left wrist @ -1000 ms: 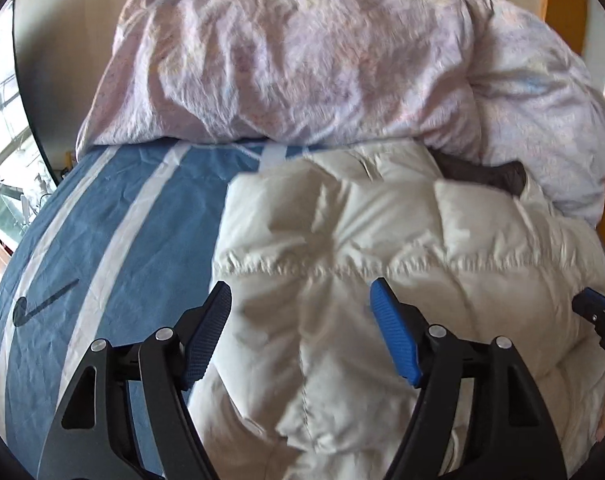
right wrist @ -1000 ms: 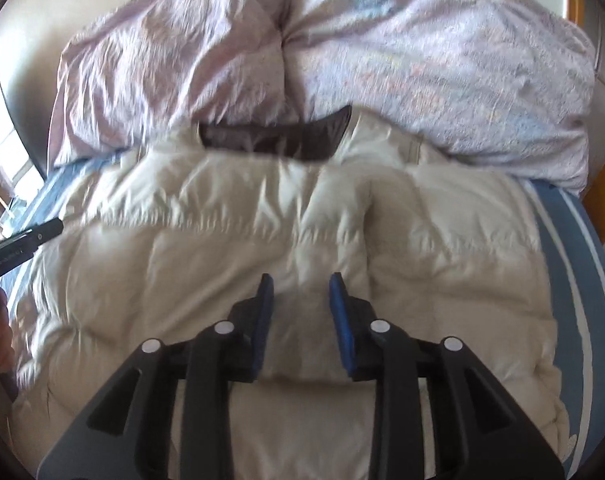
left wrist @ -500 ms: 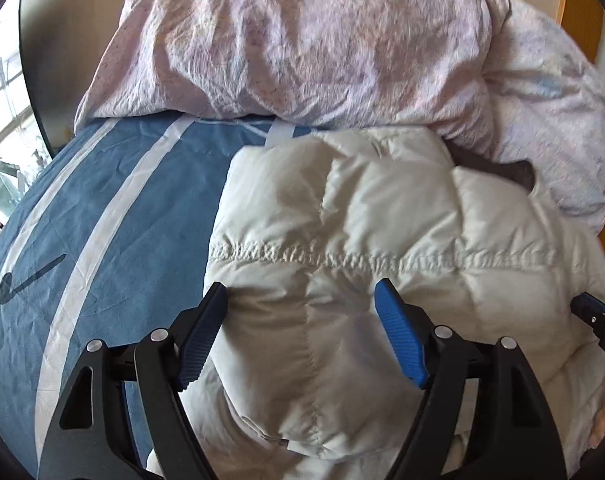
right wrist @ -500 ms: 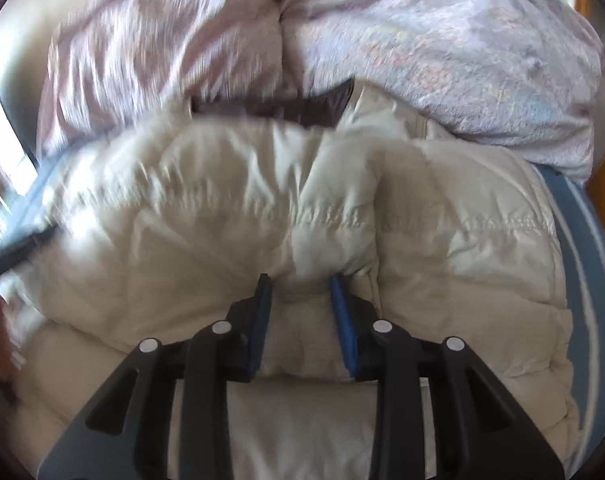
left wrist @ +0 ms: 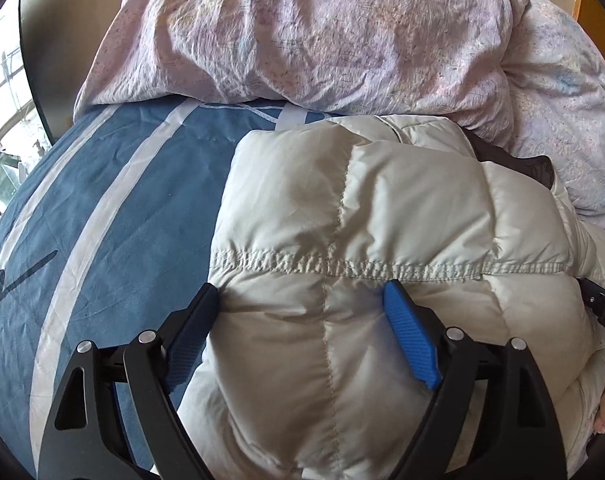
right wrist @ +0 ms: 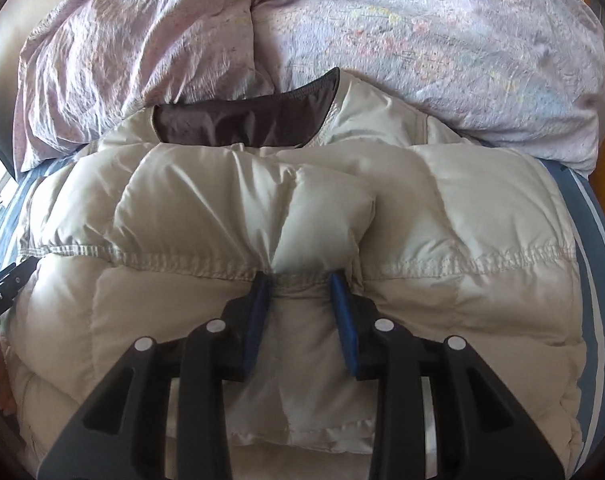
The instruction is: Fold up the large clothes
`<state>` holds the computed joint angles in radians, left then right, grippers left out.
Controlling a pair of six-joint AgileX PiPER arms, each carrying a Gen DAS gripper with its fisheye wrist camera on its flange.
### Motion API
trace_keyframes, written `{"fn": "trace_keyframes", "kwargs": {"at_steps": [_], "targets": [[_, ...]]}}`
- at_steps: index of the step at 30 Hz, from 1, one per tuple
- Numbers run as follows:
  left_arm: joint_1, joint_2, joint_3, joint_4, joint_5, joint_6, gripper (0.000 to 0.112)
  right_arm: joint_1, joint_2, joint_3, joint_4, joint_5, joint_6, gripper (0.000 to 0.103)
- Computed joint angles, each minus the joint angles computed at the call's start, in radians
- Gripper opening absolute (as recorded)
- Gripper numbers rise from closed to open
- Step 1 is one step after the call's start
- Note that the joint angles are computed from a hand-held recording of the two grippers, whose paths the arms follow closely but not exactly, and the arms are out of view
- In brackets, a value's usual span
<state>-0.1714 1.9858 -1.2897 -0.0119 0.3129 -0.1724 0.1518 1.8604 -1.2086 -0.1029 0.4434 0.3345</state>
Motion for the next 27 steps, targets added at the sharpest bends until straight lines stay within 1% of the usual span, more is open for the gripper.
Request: {"fn": "trace_keyframes", "kwargs": {"at_steps": [1, 2, 3, 4, 5, 6, 7, 9, 10, 12, 14, 15, 16, 17, 18, 19, 20, 21, 23, 25, 27], "targets": [[0.011, -0.022, 0.019, -0.071, -0.002, 0.071, 0.083, -0.018, -0.047, 0.038, 0.083, -0.009, -0.075, 0.033], [0.024, -0.06, 0.059, -0.171, -0.013, 0.171, 0.083, -0.03, -0.08, 0.065, 0.149, -0.014, -0.142, 0.033], [0.035, -0.084, 0.085, -0.263, -0.019, 0.271, 0.083, -0.032, -0.128, 0.105, 0.186, -0.019, -0.188, 0.034], [0.043, -0.115, 0.122, -0.348, -0.033, 0.371, 0.083, -0.027, -0.166, 0.14, 0.183, -0.023, -0.204, 0.035], [0.048, -0.137, 0.154, -0.399, -0.049, 0.44, 0.083, -0.014, -0.184, 0.161, 0.14, -0.016, -0.182, 0.035], [0.048, -0.155, 0.184, -0.411, -0.061, 0.468, 0.083, 0.0, -0.171, 0.156, 0.081, 0.014, -0.131, 0.035], [0.047, -0.163, 0.199, -0.407, -0.058, 0.472, 0.083, 0.008, -0.145, 0.147, 0.061, 0.035, -0.114, 0.035], [0.057, -0.183, 0.229, -0.47, -0.059, 0.54, 0.083, 0.015, -0.096, 0.139, 0.049, 0.009, -0.114, 0.035], [0.067, -0.205, 0.251, -0.537, -0.055, 0.605, 0.083, 0.007, -0.094, 0.131, 0.078, 0.015, -0.148, 0.036], [0.114, -0.268, 0.307, -0.734, -0.012, 0.803, 0.083, -0.034, -0.123, 0.13, 0.248, 0.052, -0.3, 0.038], [0.173, -0.324, 0.354, -0.889, 0.059, 0.982, 0.083, -0.084, -0.195, 0.164, 0.448, 0.096, -0.484, 0.047], [0.218, -0.358, 0.381, -0.936, 0.117, 1.051, 0.084, -0.121, -0.256, 0.19, 0.548, 0.146, -0.584, 0.061], [0.254, -0.384, 0.403, -0.96, 0.162, 1.091, 0.085, -0.155, -0.304, 0.228, 0.64, 0.167, -0.684, 0.071], [0.311, -0.413, 0.43, -0.988, 0.228, 1.143, 0.086, -0.219, -0.386, 0.29, 0.713, 0.202, -0.784, 0.073], [0.359, -0.433, 0.453, -1.007, 0.28, 1.182, 0.087, -0.281, -0.432, 0.33, 0.777, 0.235, -0.883, 0.077], [0.394, -0.444, 0.469, -1.017, 0.315, 1.206, 0.089, -0.36, -0.48, 0.37, 0.83, 0.292, -0.973, 0.08], [0.44, -0.458, 0.488, -1.023, 0.362, 1.231, 0.089, -0.46, -0.539, 0.415, 0.847, 0.359, -1.025, 0.081], [0.505, -0.467, 0.51, -1.026, 0.425, 1.263, 0.09, -0.56, -0.572, 0.444, 0.863, 0.428, -1.081, 0.081], [0.572, -0.47, 0.535, -1.019, 0.477, 1.294, 0.09, -0.76, -0.603, 0.482, 0.886, 0.56, -1.199, 0.081], [0.651, -0.467, 0.565, -1.0, 0.531, 1.333, 0.09, -0.96, -0.623, 0.503, 0.833, 0.648, -1.249, 0.081], [0.707, -0.462, 0.589, -0.999, 0.575, 1.371, 0.09, -1.144, -0.594, 0.51, 0.818, 0.713, -1.355, 0.081]]}}
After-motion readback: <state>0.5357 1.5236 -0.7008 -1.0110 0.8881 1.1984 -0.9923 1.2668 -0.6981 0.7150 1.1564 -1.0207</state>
